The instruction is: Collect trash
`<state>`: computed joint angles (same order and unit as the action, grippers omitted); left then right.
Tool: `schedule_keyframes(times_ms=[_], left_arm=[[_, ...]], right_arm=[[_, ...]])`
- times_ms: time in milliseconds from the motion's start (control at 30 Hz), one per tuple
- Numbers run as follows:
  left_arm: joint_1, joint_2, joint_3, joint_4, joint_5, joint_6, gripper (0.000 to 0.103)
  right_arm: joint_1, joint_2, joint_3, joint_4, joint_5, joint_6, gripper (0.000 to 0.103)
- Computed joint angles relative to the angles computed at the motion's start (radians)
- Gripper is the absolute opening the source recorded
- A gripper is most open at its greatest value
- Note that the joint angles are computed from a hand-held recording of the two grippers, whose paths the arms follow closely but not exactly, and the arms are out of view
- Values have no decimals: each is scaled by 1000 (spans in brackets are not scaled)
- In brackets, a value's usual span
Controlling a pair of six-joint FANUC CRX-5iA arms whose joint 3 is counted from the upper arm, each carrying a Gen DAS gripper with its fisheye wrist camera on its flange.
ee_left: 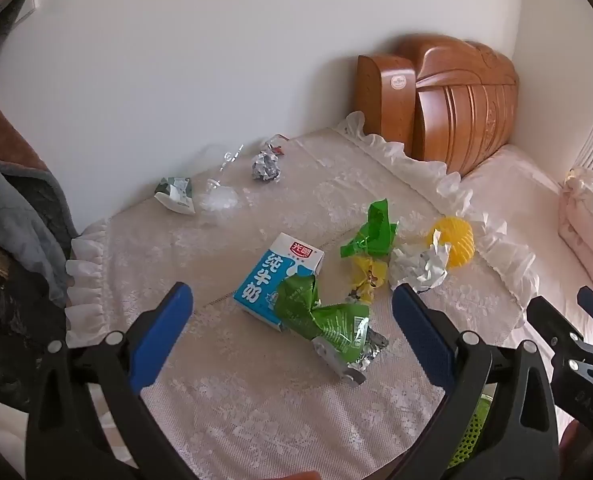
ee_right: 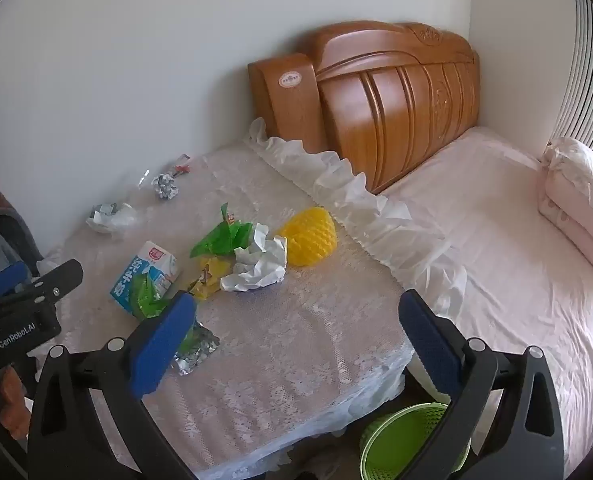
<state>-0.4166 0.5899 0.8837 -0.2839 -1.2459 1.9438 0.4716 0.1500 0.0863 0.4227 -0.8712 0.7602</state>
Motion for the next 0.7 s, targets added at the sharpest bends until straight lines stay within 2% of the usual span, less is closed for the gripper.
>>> schedule_keyframes(times_ms=[167, 233, 300, 333, 700], left_arm=[[4, 4, 8, 7, 5, 26, 95], [3, 4, 10, 3, 7, 40, 95], [4, 3, 11, 5, 8, 48, 95], [5, -12, -28, 21, 27, 0, 95], [7, -20, -42, 29, 36, -1, 95]], right_arm=[[9, -16, -25, 17, 9, -1, 101], [15, 22, 37, 5, -43, 7, 101], [8, 16, 27, -10, -24, 12, 101], [12, 21, 32, -7, -26, 7, 101], [14, 18, 31, -12, -25, 4, 101]])
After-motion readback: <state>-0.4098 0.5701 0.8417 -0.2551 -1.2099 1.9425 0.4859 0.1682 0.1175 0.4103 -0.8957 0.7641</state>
